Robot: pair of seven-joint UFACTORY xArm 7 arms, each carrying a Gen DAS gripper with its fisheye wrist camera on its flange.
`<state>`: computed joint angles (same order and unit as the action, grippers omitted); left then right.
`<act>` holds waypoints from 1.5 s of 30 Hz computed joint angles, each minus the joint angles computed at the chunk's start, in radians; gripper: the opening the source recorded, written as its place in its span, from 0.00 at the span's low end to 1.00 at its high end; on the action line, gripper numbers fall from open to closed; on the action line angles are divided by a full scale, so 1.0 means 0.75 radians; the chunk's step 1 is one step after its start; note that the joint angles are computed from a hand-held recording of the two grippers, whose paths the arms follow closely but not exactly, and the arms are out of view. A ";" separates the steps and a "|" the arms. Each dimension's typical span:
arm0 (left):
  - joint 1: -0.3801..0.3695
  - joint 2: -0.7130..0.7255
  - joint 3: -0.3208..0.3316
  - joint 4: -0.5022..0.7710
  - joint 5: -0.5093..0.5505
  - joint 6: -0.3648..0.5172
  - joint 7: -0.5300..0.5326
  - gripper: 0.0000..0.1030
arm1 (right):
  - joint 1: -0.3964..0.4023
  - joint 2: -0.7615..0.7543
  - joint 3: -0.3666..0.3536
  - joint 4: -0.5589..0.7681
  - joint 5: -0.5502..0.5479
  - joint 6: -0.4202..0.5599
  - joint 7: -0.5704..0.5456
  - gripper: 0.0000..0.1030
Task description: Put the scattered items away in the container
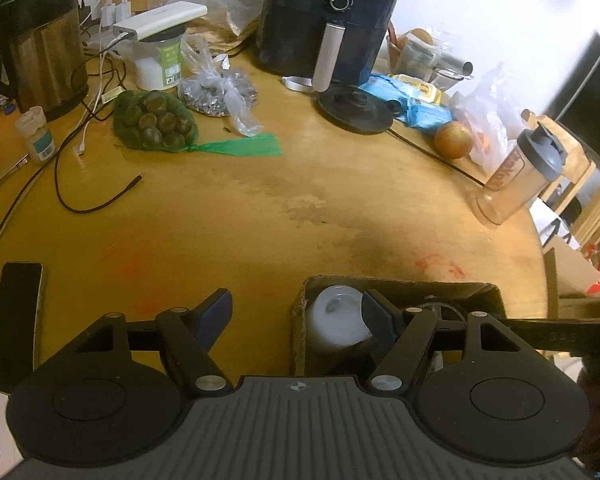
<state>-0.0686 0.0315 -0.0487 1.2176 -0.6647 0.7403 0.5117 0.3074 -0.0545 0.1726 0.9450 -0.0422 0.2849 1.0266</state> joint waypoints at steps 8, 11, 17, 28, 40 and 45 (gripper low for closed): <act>-0.009 -0.007 -0.006 0.009 -0.010 -0.007 0.027 0.69 | 0.011 0.034 0.020 0.164 -0.396 0.293 0.120 0.96; -0.016 -0.014 -0.008 0.005 -0.003 -0.023 0.029 0.69 | 0.026 0.045 0.025 0.241 -0.475 0.452 0.119 1.00; -0.037 -0.043 -0.012 -0.019 -0.015 -0.094 0.062 0.83 | 0.051 0.066 0.015 0.339 -0.486 0.657 0.099 1.00; -0.091 -0.082 -0.024 -0.065 0.155 -0.290 0.040 1.00 | 0.075 0.080 0.013 0.445 -0.480 0.895 0.115 1.00; -0.096 0.022 -0.029 0.122 0.638 0.048 -0.303 1.00 | 0.091 0.143 0.003 0.546 -0.325 1.062 -0.004 1.00; -0.079 0.082 -0.033 0.206 0.598 0.278 -0.269 1.00 | 0.095 0.169 -0.002 0.565 -0.257 1.094 -0.053 1.00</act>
